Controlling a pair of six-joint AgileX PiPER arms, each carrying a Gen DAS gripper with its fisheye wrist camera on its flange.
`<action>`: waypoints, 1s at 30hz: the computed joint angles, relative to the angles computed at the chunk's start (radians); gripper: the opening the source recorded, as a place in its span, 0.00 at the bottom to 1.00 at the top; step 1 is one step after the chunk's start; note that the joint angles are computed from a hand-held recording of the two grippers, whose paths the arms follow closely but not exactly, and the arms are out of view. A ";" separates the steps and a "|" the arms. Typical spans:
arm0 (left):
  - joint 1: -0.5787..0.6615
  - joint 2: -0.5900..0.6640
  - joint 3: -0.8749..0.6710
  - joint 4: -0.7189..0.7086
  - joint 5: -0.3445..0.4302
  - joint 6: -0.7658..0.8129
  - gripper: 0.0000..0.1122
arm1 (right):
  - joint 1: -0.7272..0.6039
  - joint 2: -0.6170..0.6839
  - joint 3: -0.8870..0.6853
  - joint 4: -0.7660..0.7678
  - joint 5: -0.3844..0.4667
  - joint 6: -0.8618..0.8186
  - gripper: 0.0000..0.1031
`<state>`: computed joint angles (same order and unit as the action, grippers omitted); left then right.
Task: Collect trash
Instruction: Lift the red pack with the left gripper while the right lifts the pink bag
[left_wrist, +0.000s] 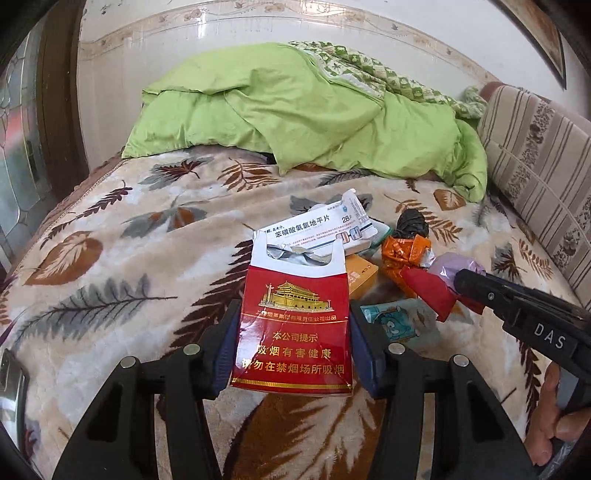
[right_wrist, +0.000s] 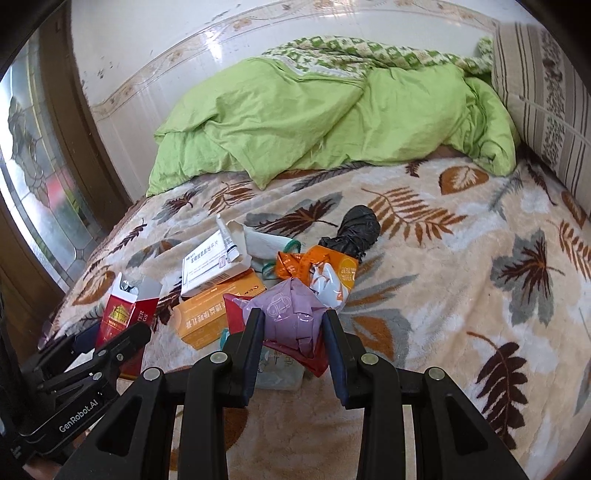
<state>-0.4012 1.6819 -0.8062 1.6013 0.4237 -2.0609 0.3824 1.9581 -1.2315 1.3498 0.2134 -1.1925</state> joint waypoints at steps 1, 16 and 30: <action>-0.002 0.002 0.001 -0.001 0.005 0.000 0.47 | 0.008 -0.001 0.002 0.007 -0.012 -0.015 0.34; -0.011 0.024 -0.027 -0.105 0.034 0.096 0.47 | 0.013 0.002 0.002 -0.009 -0.018 0.000 0.34; -0.015 0.044 -0.047 -0.148 0.042 0.151 0.47 | 0.006 -0.003 0.011 0.016 -0.011 -0.028 0.34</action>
<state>-0.4164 1.7254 -0.8529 1.4533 0.4655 -1.9100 0.3883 1.9548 -1.2208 1.3659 0.2025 -1.2209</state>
